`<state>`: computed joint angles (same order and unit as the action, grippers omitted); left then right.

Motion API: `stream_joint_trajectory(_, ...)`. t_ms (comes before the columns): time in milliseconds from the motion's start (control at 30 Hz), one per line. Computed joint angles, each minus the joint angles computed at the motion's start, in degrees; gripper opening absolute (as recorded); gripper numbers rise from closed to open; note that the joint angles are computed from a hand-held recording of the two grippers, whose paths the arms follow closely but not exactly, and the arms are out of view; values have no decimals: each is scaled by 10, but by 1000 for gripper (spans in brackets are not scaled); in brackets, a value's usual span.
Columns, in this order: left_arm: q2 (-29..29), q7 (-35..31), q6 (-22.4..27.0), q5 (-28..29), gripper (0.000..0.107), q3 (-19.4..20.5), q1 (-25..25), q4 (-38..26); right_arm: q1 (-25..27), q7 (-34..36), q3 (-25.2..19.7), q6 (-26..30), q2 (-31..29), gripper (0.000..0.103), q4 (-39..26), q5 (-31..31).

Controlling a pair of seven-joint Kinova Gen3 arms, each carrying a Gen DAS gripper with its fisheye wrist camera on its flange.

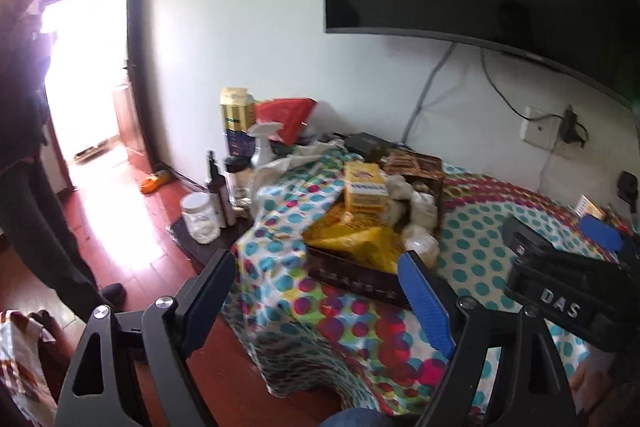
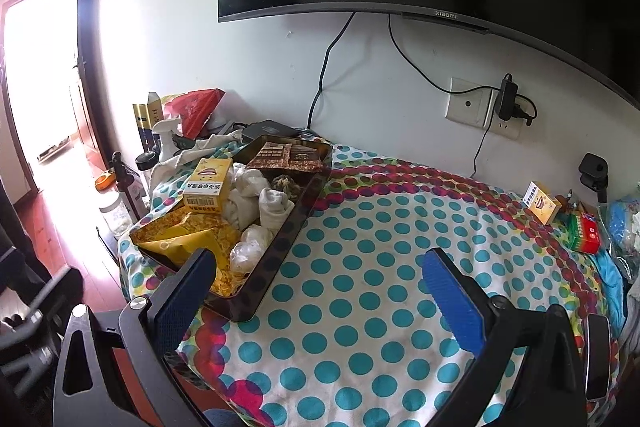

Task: Organize objects

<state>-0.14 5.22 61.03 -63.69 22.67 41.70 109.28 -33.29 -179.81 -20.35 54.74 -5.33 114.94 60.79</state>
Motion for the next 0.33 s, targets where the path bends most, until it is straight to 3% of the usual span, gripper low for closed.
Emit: stream_joint_trajectory(333,6,30,15,-15,91,2,17,5,5,5,1,-4,-7,103,2,-2)
